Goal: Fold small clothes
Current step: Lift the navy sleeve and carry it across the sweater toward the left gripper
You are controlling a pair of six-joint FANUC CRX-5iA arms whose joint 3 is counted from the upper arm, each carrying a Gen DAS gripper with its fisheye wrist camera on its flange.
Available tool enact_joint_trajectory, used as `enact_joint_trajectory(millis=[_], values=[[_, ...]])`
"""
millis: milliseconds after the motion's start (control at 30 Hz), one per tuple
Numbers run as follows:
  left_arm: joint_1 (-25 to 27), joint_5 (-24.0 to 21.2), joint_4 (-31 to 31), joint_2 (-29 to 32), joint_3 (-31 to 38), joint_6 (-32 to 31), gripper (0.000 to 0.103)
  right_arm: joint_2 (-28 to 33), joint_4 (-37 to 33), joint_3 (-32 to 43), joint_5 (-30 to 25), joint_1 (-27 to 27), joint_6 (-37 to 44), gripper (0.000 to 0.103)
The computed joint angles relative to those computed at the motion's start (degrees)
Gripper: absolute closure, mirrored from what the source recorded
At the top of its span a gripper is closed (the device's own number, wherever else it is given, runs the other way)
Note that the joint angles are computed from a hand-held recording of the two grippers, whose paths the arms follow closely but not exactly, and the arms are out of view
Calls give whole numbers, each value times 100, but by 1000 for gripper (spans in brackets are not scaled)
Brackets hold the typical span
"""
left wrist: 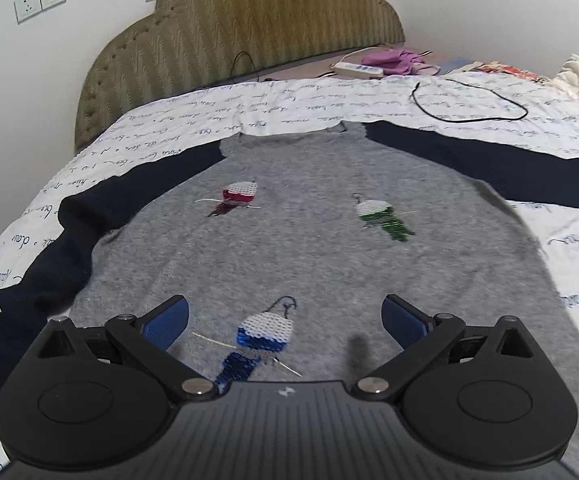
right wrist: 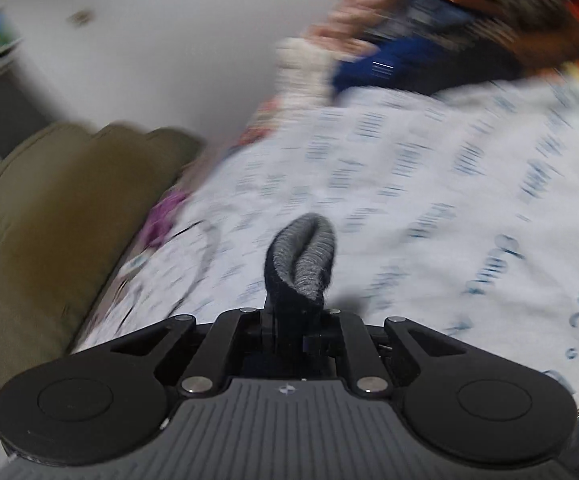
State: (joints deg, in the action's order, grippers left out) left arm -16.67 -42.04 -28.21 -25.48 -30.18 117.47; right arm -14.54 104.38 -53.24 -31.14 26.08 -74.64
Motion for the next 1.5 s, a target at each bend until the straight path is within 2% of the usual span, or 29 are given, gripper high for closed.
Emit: enact_joint_trajectory(millis=[133, 267, 367, 467, 700, 933, 1133, 1300, 1433, 1500], values=[[105, 80, 13, 36, -21, -78, 0, 132, 180, 340, 400, 303, 457, 88], [-8, -118, -485, 93, 91, 334, 0, 532, 426, 786, 831, 469, 542, 88], [247, 11, -343, -9, -16, 158, 0, 863, 469, 1131, 982, 673, 658, 88], [524, 171, -62, -103, -139, -117, 0, 1159, 159, 1467, 896, 1021, 1105, 88], [835, 318, 143, -106, -247, -367, 0, 1697, -847, 2155, 626, 1660, 2276, 88], [1314, 591, 707, -222, -503, -918, 0, 2113, -1254, 2666, 688, 1937, 2798, 88], [1812, 927, 1456, -438, -865, -1690, 0, 2472, -1530, 3152, 607, 2148, 3180, 88], [2256, 1215, 2267, -694, -1277, -2596, 0, 2861, -1818, 3671, 552, 2281, 3559, 88], [2196, 1137, 1900, -740, -1241, -2285, 0, 3221, -2024, 4148, 542, 2372, 3855, 88], [2277, 1100, 2043, -795, -1297, -2431, 0, 3416, -2177, 4422, 527, 2439, 4057, 88]])
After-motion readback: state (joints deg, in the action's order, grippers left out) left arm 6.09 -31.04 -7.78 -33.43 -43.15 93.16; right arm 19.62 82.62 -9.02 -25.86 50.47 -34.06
